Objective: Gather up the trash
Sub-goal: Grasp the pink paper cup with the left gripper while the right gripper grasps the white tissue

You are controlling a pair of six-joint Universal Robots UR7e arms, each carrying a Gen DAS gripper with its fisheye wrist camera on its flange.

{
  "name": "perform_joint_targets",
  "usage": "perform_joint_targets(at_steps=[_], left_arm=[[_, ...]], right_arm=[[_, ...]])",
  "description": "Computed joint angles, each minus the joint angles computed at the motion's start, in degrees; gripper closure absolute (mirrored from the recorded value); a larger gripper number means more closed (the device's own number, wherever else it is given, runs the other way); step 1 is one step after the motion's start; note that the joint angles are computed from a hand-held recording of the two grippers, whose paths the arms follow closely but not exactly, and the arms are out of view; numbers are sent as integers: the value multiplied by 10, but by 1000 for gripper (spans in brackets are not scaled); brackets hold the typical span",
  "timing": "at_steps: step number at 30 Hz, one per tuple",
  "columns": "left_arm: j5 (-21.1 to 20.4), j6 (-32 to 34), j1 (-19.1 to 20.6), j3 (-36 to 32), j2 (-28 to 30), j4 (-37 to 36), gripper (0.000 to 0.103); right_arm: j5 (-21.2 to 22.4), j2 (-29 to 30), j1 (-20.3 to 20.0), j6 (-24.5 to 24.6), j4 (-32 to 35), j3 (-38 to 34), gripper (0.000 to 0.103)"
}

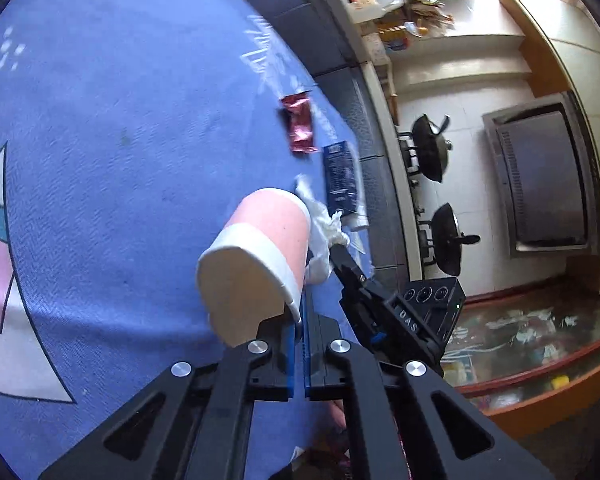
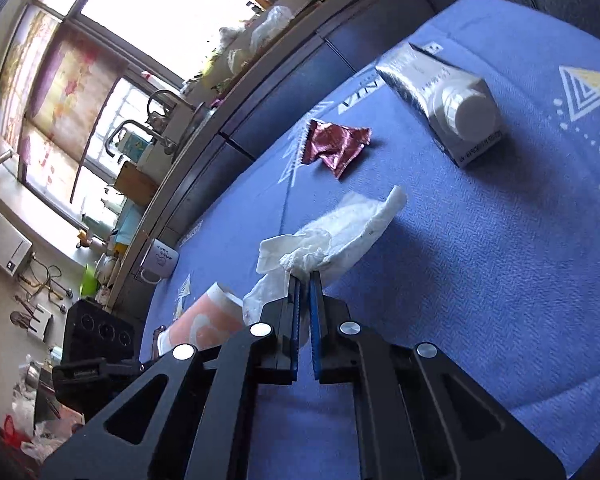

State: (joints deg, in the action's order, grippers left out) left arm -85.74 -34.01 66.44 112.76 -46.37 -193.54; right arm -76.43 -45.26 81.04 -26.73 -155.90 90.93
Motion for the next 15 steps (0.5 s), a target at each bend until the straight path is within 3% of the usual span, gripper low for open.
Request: perform_joint_targets(at_steps=[6,10,15], left_arm=[[12,45,-34,9,-11,-20,100],[9,60,-46,-5,-5,-6,100],[14,78,-57,-41,15,44,100]], right_arm=[[44,-88,-16,-105,-71,101,99],[51,-125,-35,-114,-102,134,99],[30,-127,-60,-96,-108,122,99]])
